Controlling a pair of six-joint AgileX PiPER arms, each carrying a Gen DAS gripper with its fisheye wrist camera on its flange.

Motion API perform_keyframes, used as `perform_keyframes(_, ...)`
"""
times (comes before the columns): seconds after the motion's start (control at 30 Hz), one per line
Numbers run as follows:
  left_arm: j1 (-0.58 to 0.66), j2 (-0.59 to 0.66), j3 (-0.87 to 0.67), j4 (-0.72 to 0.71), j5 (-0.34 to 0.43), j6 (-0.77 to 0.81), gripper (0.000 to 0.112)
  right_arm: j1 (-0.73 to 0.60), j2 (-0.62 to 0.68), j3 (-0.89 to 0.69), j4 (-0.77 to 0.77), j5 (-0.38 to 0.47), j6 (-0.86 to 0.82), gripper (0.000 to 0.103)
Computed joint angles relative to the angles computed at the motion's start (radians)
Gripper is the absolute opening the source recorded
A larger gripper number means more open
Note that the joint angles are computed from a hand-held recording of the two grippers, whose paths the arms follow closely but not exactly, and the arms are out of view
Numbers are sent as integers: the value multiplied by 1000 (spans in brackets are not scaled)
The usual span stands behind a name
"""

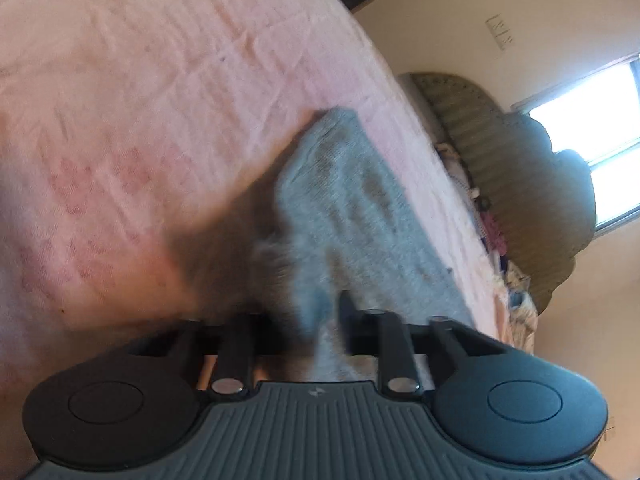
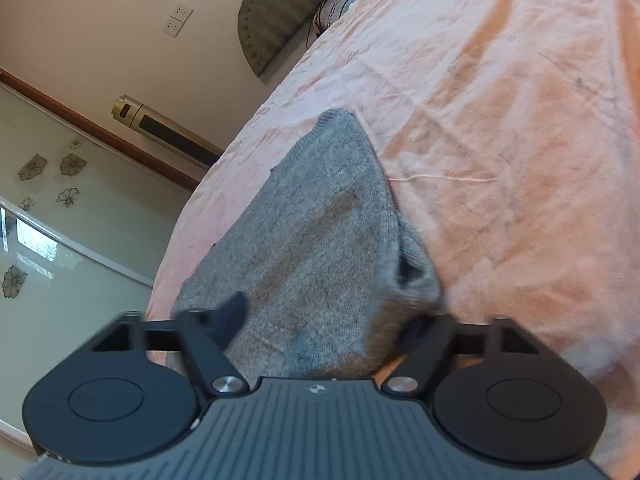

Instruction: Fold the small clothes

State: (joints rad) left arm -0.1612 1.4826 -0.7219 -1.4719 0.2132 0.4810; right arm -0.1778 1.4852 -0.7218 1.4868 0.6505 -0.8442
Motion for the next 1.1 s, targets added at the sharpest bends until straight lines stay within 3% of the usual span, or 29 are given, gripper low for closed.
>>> perform_keyframes(0.13, -14, -66, 3, 227, -53, -133, 4, -25, -35, 32, 68, 43, -104, 14)
perform_keyframes(0.23, 58, -150, 8, 357, 10, -153, 4, -82, -118, 33, -60, 122, -47, 13)
perform_keyframes(0.33, 114, -111, -12, 486, 102, -167, 5, -107, -87, 37, -183, 136, 20, 14)
perform_keyframes(0.4, 97, -112, 10, 620, 86, -239, 7, -129, -73, 70, -152, 148, -19, 18)
perform_keyframes(0.47, 124, -163, 17, 645, 139, -221, 14, -163, -98, 52, -174, 192, 1, 44)
perform_keyframes(0.5, 146, -194, 14, 666, 164, -219, 22, -174, -121, 39, -176, 190, -6, 73)
perform_keyframes(0.53, 157, -226, 17, 682, 148, -223, 27, -181, -143, 28, -163, 172, -35, 94)
perform_keyframes(0.57, 153, -252, 16, 737, 103, -268, 46, -180, -140, -9, -167, 151, -60, 98)
perform_keyframes(0.6, 137, -262, 5, 831, 39, -346, 78, -164, -112, -71, -203, 129, -50, 95)
perform_keyframes(0.63, 124, -249, -15, 931, -16, -422, 88, -140, -66, -147, -252, 108, -13, 93)
perform_keyframes(0.7, 108, -161, -112, 1131, -80, -564, 90, -102, 67, -320, -318, 108, 21, 91)
perform_keyframes(0.77, 88, 8, -292, 1283, -34, -635, 90, -43, 216, -518, -412, 91, 112, 89)
perform_keyframes(0.83, 66, 192, -492, 1468, 47, -773, 88, 15, 358, -717, -541, 76, 231, 84)
perform_keyframes(0.9, 39, 362, -692, 1539, 134, -795, 70, 69, 487, -912, -720, 76, 392, 84)
perform_keyframes(0.97, 4, 497, -888, 1649, 251, -852, 59, 108, 602, -1084, -853, 116, 521, 81)
perform_keyframes(1.0, -10, 552, -960, 1661, 288, -830, 59, 121, 653, -1163, -888, 156, 559, 77)
perform_keyframes(1.03, -17, 606, -1043, 1634, 349, -775, 59, 130, 689, -1212, -896, 189, 571, 70)
perform_keyframes(1.07, -20, 652, -1106, 1610, 397, -735, 49, 136, 713, -1237, -872, 216, 544, 60)
perform_keyframes(1.1, -25, 673, -1129, 1620, 405, -736, 35, 134, 739, -1270, -832, 259, 500, 23)
